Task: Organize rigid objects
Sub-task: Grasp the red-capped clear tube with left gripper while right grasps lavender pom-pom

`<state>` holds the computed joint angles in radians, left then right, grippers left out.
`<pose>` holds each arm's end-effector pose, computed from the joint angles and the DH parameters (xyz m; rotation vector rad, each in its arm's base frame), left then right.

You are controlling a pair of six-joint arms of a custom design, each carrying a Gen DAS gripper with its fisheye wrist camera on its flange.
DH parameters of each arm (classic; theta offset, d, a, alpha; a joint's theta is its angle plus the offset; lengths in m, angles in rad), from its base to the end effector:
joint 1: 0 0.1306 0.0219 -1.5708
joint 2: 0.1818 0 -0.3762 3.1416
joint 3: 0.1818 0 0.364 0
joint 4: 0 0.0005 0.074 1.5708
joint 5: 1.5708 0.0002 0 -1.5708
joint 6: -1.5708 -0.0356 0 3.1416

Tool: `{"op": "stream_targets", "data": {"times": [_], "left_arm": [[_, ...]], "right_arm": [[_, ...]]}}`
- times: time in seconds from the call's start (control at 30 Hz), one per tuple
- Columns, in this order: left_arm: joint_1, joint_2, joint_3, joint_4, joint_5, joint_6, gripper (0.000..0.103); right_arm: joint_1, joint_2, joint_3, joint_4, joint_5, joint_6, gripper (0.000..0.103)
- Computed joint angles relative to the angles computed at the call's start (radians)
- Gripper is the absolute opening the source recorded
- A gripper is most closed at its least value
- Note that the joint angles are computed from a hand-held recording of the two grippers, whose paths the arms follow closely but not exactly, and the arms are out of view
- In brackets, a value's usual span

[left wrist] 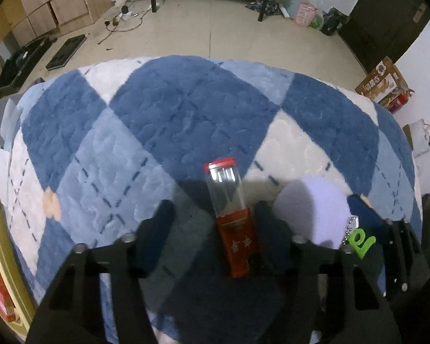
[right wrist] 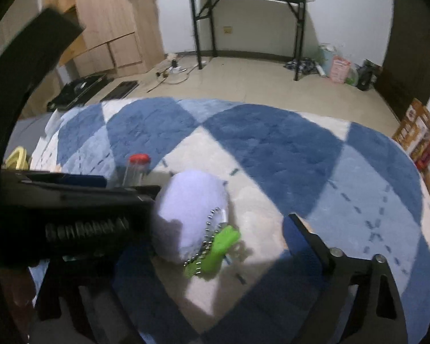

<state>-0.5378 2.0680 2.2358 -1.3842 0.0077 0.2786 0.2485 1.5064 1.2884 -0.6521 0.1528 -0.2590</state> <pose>0.5620 -0.3361 0.3813 0.3653 2.7880 -0.2098 0.4780 0.1152 0.3419 0.0806 2.4263 0.0428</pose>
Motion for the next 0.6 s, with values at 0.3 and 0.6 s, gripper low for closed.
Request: {"op": "stream_targets", "data": {"times": [0.3,0.6], "left_arm": [[0.008,-0.066,-0.1,0.076,0.031,-0.01,0.025],[0.035,-0.134,-0.192,0.14,0.092,-0.077,0.024]], "right_arm": [[0.013,-0.029,-0.039,0.044,0.003,0.041,0.034],[-0.024,-0.119,-0.117,0.075,-0.048,0.035,0.033]]}}
